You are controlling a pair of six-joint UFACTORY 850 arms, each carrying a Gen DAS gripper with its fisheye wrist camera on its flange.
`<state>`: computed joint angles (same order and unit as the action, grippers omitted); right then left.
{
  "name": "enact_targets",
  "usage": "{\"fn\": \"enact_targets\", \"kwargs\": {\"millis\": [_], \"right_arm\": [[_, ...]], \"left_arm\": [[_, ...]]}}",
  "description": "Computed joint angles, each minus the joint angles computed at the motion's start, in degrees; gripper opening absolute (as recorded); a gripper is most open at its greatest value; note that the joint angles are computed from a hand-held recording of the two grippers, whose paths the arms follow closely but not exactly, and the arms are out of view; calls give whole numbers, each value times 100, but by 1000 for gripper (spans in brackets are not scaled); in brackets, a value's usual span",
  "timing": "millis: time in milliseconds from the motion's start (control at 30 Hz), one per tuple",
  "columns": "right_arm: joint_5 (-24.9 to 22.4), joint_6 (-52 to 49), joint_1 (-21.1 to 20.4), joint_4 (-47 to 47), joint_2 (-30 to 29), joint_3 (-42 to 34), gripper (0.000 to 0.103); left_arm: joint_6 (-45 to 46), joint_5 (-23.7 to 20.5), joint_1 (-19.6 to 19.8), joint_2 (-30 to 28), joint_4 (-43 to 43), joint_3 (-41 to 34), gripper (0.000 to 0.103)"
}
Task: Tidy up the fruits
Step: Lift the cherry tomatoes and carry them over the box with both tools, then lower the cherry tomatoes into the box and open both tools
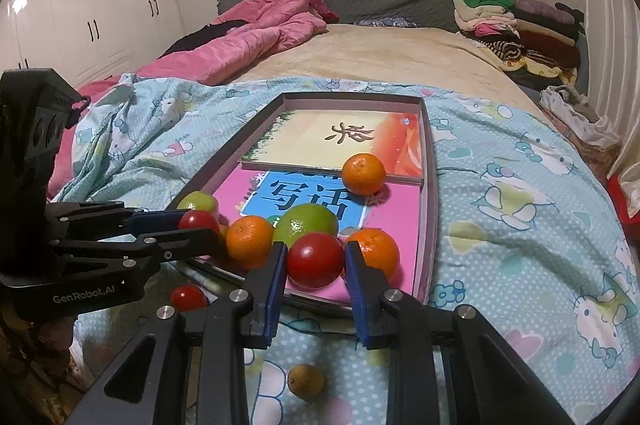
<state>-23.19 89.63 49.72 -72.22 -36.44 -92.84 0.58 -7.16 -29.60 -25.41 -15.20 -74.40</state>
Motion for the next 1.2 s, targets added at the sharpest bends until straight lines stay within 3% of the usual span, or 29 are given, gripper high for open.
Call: {"fn": "enact_targets", "kwargs": {"millis": [433,1200], "right_arm": [[-258,-343,35,153,-143,-164,29],[-189,-760,24,586,-178,-207,31]], "left_arm": [[-111,-26,-15,-33,160,-39,31],[-285,10,-5,-40,298,-36,31]]}}
